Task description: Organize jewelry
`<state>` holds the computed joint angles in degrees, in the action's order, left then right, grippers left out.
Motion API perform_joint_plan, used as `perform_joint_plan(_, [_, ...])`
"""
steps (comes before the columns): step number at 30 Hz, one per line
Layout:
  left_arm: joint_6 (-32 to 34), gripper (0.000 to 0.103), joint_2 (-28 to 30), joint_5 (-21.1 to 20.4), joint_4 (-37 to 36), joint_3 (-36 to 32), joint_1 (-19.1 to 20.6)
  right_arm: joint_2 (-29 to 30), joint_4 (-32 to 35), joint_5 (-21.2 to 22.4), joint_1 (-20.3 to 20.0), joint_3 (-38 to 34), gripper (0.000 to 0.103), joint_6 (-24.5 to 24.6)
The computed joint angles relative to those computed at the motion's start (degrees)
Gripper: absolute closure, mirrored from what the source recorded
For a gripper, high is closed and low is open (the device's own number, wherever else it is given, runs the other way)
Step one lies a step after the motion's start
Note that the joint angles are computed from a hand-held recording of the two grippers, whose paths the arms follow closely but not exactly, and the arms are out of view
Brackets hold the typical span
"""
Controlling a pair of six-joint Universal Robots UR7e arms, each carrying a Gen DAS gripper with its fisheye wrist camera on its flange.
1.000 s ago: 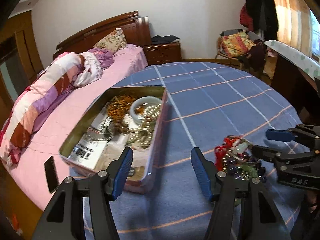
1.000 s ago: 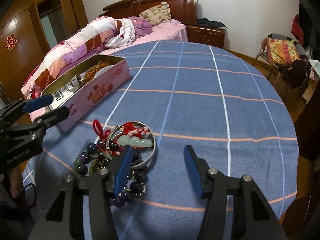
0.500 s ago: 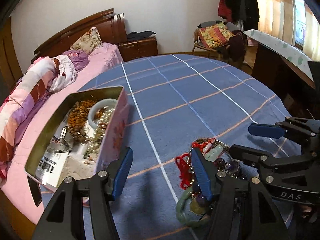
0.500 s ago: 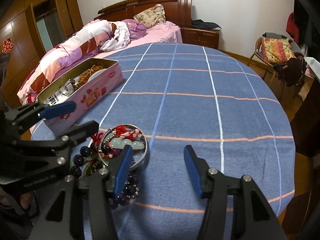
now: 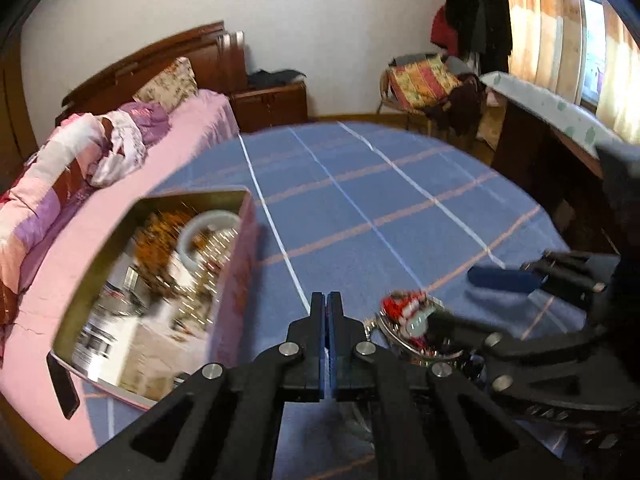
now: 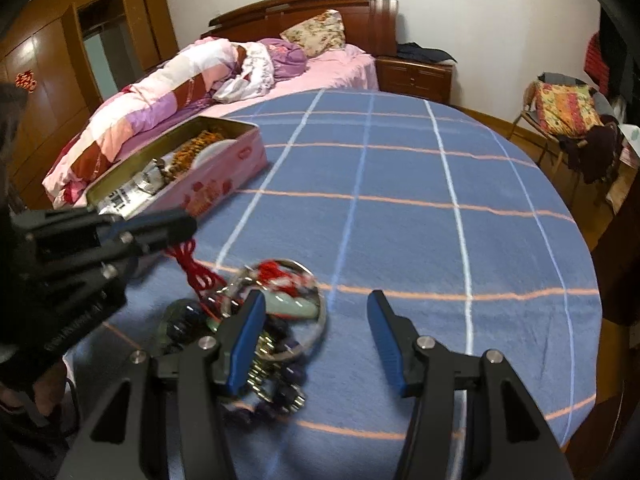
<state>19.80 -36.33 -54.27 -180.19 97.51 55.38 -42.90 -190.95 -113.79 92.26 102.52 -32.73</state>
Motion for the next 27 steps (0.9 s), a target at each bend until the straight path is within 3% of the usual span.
perform_joint_plan(4, [1.78, 0.103, -1.23, 0.01, -2.86, 0.29, -0.4, 1.6, 2.04, -0.96, 0.88, -2.59, 0.053, -1.12])
perform_joint_plan(9, [1.94, 0.103, -2.54, -0.94, -4.0, 0.4, -0.53, 2.5, 6.31, -1.37, 0.54, -4.97, 0.059, 1.17])
perform_joint_plan(12, [2.01, 0.103, -2.72, -0.74, -4.04, 0.3, -0.43, 1.83, 8.98, 0.85, -0.04, -5.01, 0.075, 2.53])
perform_joint_plan(13, [1.86, 0.103, -2.86, -0.77, -3.93, 0.36, -0.35, 1.37, 11.1, 1.74, -0.22, -5.11, 0.093, 3.36])
perform_joint_plan(27, [1.87, 0.103, -4.44, -0.67, -5.49, 0.4, -0.55, -1.35, -0.51, 1.75, 1.93, -0.84, 0.095, -0.26])
